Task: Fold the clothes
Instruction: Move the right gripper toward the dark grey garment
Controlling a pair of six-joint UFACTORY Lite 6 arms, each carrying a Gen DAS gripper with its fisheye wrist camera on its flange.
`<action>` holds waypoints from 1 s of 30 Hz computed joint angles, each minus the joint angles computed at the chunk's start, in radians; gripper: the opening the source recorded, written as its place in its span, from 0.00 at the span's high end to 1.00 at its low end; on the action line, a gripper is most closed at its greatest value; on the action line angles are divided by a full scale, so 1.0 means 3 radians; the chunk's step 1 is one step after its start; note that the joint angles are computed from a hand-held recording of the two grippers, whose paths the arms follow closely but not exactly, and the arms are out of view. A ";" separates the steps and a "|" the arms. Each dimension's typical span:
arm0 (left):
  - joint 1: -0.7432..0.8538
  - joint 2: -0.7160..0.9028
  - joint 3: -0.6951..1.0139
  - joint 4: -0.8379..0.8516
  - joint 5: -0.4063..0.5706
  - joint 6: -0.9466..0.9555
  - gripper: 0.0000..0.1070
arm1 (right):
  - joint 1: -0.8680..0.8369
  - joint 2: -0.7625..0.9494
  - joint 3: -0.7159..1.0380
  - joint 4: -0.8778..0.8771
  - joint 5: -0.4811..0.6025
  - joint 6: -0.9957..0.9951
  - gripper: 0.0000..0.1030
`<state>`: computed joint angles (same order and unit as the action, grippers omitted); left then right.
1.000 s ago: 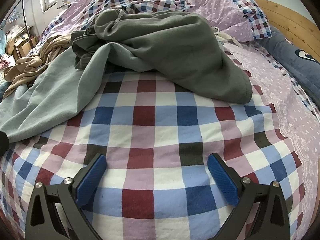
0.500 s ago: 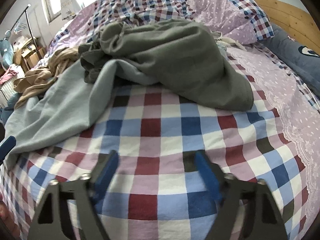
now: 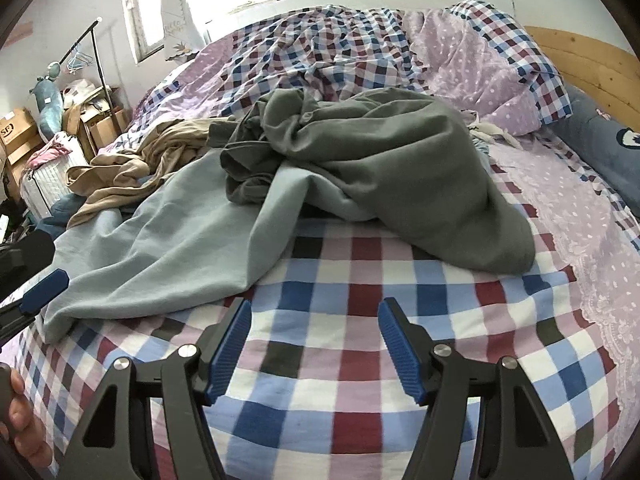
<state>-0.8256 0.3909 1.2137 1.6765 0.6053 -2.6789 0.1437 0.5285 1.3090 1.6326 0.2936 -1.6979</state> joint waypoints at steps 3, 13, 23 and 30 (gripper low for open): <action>0.0025 -0.0105 -0.0127 0.0024 0.0023 -0.0078 0.06 | 0.0031 0.0008 0.0027 -0.0040 0.0038 0.0081 0.32; 0.0155 -0.0346 -0.0455 0.0097 -0.0131 -0.0231 0.06 | 0.0231 -0.0020 -0.0006 0.0213 0.0058 -0.0165 0.32; 0.0219 -0.0434 -0.0598 0.0236 -0.0248 -0.0415 0.06 | 0.0297 -0.0027 0.0059 0.0284 0.0102 -0.0255 0.37; 0.0226 -0.0435 -0.0585 0.0362 -0.0307 -0.0541 0.06 | 0.0265 -0.0149 0.0076 0.0498 -0.0069 -0.0550 0.37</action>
<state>-0.7577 0.2602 1.0381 1.7850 0.5133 -2.8412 0.2230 0.4837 1.3318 1.7819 0.2729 -1.8628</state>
